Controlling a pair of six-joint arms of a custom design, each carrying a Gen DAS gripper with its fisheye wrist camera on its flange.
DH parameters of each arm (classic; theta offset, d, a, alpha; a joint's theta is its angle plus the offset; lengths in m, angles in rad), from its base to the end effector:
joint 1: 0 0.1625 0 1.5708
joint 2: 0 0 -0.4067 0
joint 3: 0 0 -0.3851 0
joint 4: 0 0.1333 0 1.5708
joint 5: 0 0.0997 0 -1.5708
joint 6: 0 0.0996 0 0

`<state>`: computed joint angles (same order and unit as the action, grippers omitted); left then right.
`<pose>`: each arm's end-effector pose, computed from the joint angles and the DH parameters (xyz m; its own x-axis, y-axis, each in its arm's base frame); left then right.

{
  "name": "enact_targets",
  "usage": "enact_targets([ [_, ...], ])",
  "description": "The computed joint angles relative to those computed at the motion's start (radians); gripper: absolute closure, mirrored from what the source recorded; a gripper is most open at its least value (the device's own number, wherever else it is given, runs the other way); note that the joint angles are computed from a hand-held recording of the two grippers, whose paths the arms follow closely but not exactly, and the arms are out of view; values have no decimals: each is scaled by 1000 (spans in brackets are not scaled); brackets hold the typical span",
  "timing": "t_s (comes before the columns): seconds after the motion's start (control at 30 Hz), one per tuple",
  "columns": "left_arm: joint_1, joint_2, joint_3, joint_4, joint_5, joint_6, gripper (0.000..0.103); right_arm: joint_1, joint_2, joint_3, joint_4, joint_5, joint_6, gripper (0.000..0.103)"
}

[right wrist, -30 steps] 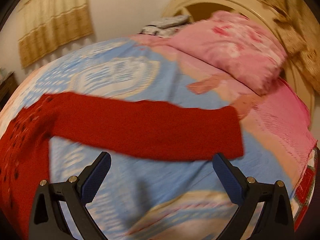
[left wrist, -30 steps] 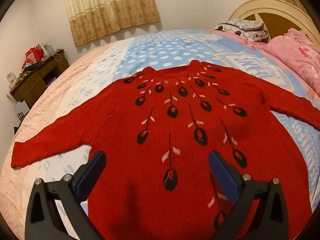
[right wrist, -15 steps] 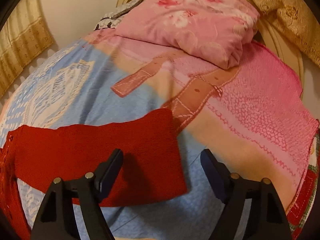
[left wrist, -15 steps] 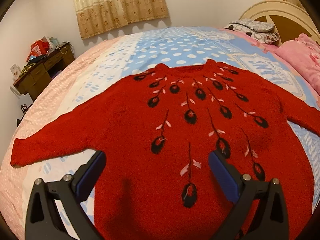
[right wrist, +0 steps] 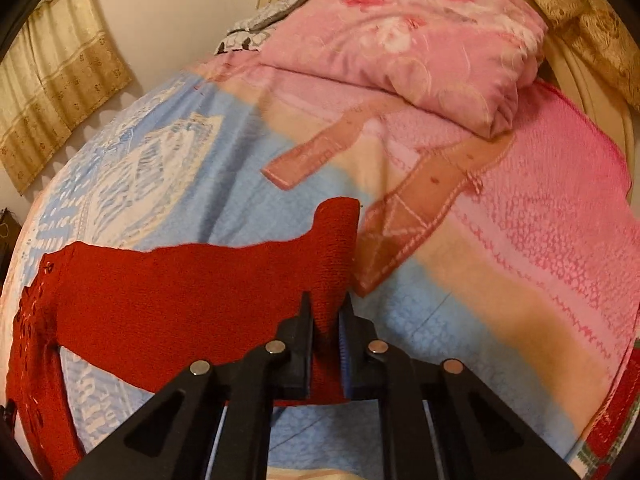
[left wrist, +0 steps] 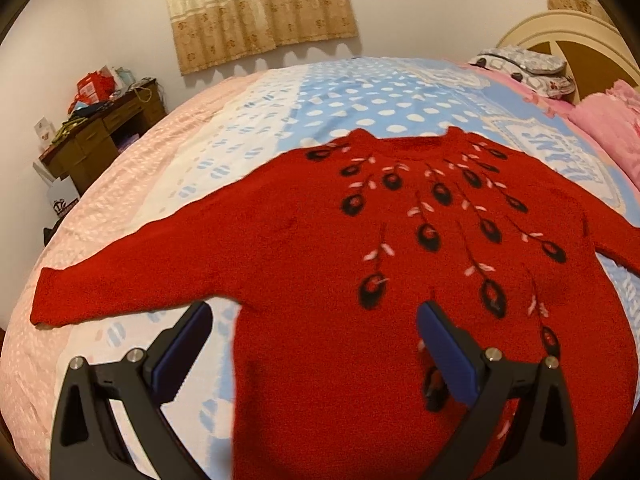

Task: Fold small clothes
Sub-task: 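Close the right gripper on the cuff of the sleeve nearest it, then lift the held sleeve with the right gripper and lay it across the sweater body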

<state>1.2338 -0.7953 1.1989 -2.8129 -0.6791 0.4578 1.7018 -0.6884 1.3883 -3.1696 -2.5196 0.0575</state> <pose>-0.0497 -0.7795 0.3340 -0.6057 -0.0247 -0.7953 0.5449 0.7156 -0.4371 0.1455 -0.7031 0.2147 -0.6643 0.5891 0.4601 -0.0432 0.5843 -0.8104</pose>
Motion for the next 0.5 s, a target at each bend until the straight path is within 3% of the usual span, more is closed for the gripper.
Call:
enact_targets([
  [0.27,21,-23,9,-5,4,-5,0,58,48,-121,-5,0,-88,94],
  [0.5,37,-46,19,6,-2,-22,0,146,170,-371,19,10,-253,94],
])
